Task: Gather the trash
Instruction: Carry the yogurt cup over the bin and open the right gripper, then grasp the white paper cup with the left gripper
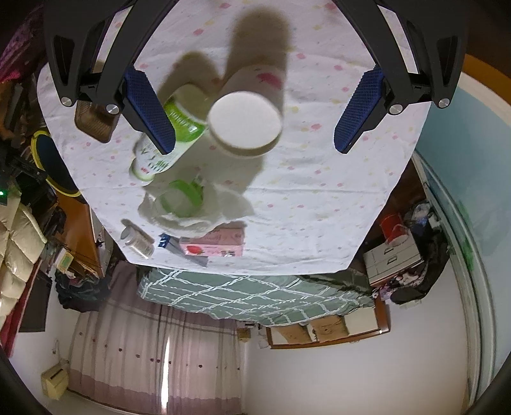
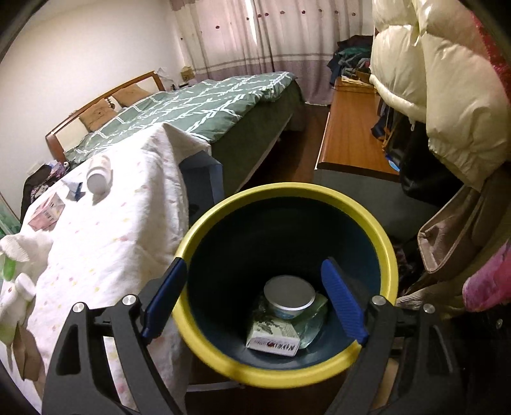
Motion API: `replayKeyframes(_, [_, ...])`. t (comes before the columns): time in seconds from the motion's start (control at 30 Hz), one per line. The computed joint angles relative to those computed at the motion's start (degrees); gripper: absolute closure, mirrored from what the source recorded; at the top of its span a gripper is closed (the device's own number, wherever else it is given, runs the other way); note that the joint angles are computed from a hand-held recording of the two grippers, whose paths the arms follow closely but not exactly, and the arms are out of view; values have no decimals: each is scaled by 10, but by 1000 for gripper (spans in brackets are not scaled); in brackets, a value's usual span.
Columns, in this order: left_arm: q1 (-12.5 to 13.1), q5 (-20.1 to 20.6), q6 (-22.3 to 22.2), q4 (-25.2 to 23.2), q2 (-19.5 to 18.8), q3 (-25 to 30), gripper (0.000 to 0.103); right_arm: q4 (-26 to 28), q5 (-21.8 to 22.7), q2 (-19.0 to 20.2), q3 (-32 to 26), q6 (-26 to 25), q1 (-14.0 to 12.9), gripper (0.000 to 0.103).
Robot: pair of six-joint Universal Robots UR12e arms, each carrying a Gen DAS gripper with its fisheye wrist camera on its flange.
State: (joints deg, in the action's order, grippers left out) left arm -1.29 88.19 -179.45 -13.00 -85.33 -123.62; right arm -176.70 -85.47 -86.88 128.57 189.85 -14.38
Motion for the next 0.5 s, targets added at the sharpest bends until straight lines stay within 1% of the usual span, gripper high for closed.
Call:
replayKeyframes(0.13, [12, -14, -3, -5, 4, -10, 5, 0, 0, -6, 1, -2, 6, 21])
replayKeyframes(0.2, [12, -14, 0, -8, 3, -11, 5, -1, 2, -8, 1, -2, 8, 21])
replayKeyframes(0.27, [11, -17, 6, -6, -2, -13, 7, -1, 3, -9, 0, -4, 10, 21])
replayKeyframes(0.37, [8, -15, 11, -7, -13, -12, 13, 0, 5, -9, -2, -6, 14, 21])
replayKeyframes(0.43, [9, -20, 9, -11, -20, -10, 19, 1, 4, -9, -3, -8, 17, 21])
replayKeyframes(0.5, [10, -24, 6, -16, -25, -7, 20, 3, 3, -9, -3, -9, 19, 21])
